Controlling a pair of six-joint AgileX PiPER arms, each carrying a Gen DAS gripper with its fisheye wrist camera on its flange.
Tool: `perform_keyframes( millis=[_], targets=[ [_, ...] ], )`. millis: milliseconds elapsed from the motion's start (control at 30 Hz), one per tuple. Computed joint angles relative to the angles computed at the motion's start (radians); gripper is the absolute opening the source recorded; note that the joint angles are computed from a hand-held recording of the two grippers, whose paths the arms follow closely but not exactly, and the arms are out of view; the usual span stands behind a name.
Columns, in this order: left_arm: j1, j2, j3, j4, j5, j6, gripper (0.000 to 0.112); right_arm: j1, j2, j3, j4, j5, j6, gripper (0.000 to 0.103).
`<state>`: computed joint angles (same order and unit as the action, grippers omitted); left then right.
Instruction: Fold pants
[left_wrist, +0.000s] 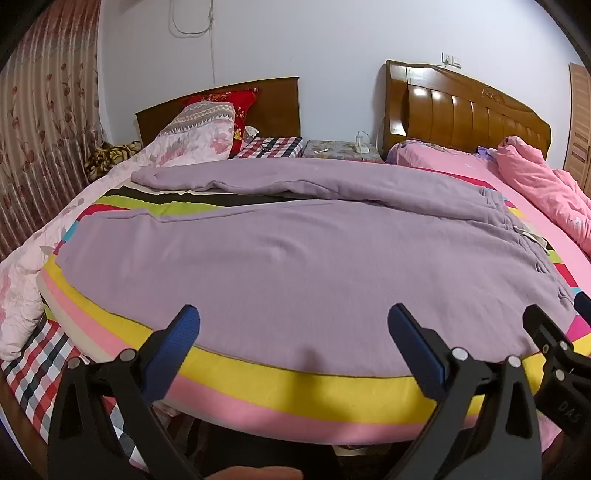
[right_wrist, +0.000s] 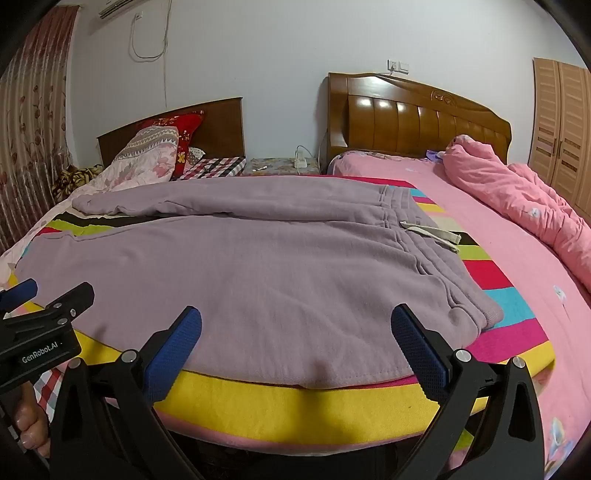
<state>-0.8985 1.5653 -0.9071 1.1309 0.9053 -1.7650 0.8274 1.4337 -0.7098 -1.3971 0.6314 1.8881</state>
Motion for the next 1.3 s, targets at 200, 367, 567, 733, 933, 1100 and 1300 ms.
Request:
perform_keyframes(
  millis=[200, 367, 567, 733, 933, 1100, 1300],
  targets=[
    [0.000, 0.000, 0.000, 0.000, 0.001, 0.000, 0.102, 0.000, -0.003, 0.000, 0.004, 0.000, -0.002, 0.099],
    [0.001, 0.000, -0.001, -0.003, 0.000, 0.004, 0.102, 0.011, 0.004, -0.007, 0.012, 0.011, -0.008, 0.099],
    [0.001, 0.000, -0.001, -0.005, -0.001, 0.004, 0.102, 0.004, -0.002, -0.003, 0.015, 0.004, -0.015, 0.099],
    [0.000, -0.001, -0.002, -0.007, -0.003, 0.007, 0.102, 0.009, -0.005, -0.003, 0.020, 0.010, -0.019, 0.099],
    [-0.004, 0.008, 0.028, 0.012, -0.017, -0.036, 0.102, -0.002, 0.001, -0.003, 0.012, 0.000, -0.014, 0.099],
    [-0.017, 0.007, 0.022, -0.004, -0.006, -0.028, 0.102, -0.006, 0.005, 0.004, 0.002, -0.007, 0.001, 0.099],
    [0.000, 0.005, 0.005, -0.027, -0.014, 0.008, 0.102, 0.002, 0.007, 0.004, 0.011, -0.005, 0.003, 0.099]
  ],
)
